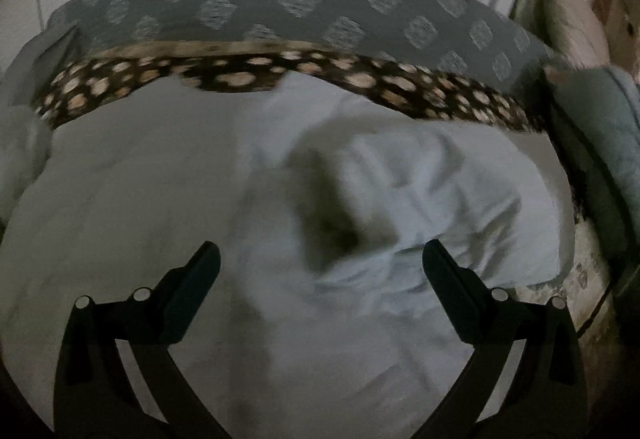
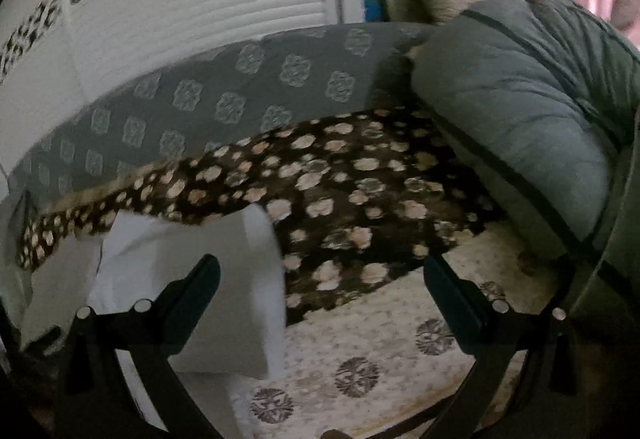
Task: Fold large clothes
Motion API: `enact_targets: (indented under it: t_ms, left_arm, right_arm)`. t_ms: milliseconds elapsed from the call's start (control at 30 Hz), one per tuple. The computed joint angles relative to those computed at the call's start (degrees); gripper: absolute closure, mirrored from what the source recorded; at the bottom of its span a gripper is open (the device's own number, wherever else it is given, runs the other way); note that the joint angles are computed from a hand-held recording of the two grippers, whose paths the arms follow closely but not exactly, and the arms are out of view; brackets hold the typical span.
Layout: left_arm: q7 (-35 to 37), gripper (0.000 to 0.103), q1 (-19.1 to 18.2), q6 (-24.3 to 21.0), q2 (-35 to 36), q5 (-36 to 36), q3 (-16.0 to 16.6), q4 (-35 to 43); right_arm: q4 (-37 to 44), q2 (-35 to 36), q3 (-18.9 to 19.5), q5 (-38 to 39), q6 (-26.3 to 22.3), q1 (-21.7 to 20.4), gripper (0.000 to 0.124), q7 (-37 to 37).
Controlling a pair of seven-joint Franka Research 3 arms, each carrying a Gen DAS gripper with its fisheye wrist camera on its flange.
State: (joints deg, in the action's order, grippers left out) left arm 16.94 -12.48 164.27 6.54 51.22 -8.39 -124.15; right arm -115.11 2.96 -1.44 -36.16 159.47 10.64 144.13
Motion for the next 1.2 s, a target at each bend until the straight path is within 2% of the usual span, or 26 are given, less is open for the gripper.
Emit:
enact_targets:
  t_ms: [67,167,200,267,333,367,400,433,533,600,800,867,933,967,1000,1033,1100,1167,1200]
  left_arm:
    - [3.6,0.003,-0.9,-2.5,3.6,-1.9,-1.1,3.9]
    - [6.1,0.004,-2.4,-5.0,6.8,-3.7,-0.7,7.5]
    - [6.6,0.009,-2.5,-5.2,7.4,-4.4,-0.4,8.0]
    - [9.7,0.027,-1.7,-4.4,8.2,-8.0,-0.6,8.4]
    - [13.7,0.064,-0.3,-1.6,8.1,-12.0,-0.8,7.3]
    - [14.7,0.073,0.2,-0.6,7.3,-13.0,-0.4,6.4]
    - [13.8,0.088,-0.4,-0.8,6.6,-12.0,0.8,6.0]
    - [12.8,0.093,-0.9,-1.1,5.6,-10.5,1.8,5.5]
    - [7.1,0.099,-1.5,-5.7,1.8,-2.4,4.3,4.5]
    - [5.5,0.1,0.5,-7.4,-1.0,0.5,4.3,3.1]
    - [5.2,0.099,8.8,-12.4,-10.5,6.5,4.9,-2.8]
    - [11.8,0.092,11.5,-10.2,-11.8,2.4,5.9,-5.2]
    - [16.6,0.069,13.5,-8.9,-12.1,-2.9,6.4,-7.0]
    - [15.6,0.059,14.8,-9.9,-12.5,-2.4,6.1,-7.7]
    - [12.2,0.036,16.3,-10.6,-13.0,0.4,5.4,-8.2]
    - [8.1,0.017,17.7,-11.1,-13.6,3.8,4.6,-8.6]
    - [0.0,0.009,19.7,-9.7,-15.1,9.7,3.6,-9.7]
    - [-1.3,0.007,20.4,-6.4,-14.9,10.9,3.3,-9.5]
    - [-2.3,0.006,20.3,-6.2,-14.3,12.0,2.5,-8.7]
  right_arm:
    - [-1.5,-1.1,-0.4,0.7,1.7,-0.7,0.022,0.7]
    - [-2.5,-1.6,-0.1,3.6,4.3,-1.6,0.022,-0.4]
    - [-2.8,-1.6,0.0,4.9,5.4,-1.8,0.022,-1.4]
    - [-3.2,-1.6,0.4,7.7,6.6,-1.8,0.022,-3.7]
    - [-3.0,-1.2,0.7,9.4,6.3,-1.6,0.022,-5.3]
    - [-2.9,-1.0,0.9,10.4,6.2,-1.4,0.022,-6.5]
    - [-2.9,-0.9,0.8,11.0,6.1,-1.2,0.022,-7.2]
    - [-2.8,-0.8,0.9,11.9,6.0,-1.1,0.022,-8.3]
    - [-2.8,-0.8,1.0,13.2,6.3,-0.5,0.022,-10.0]
    - [-2.7,-0.7,1.0,13.9,6.8,-0.2,0.022,-10.9]
    - [-0.7,1.2,1.0,12.3,5.7,1.3,0.022,-11.3]
    - [0.8,2.9,1.0,12.7,4.4,2.2,0.022,-12.7]
    - [1.8,4.3,-0.1,9.8,5.2,4.0,0.022,-10.3]
    - [2.1,4.7,-0.5,9.0,6.4,4.8,0.022,-9.3]
    - [2.4,5.0,-0.7,9.0,7.0,5.3,0.022,-9.3]
    - [3.0,5.4,-0.8,8.5,7.9,6.1,0.022,-9.2]
    - [4.5,6.4,-1.8,5.9,8.9,8.3,0.022,-7.3]
    - [6.9,8.8,-1.1,7.5,10.5,9.5,0.022,-9.6]
    - [7.9,10.6,-1.3,7.9,13.9,10.5,0.022,-9.7]
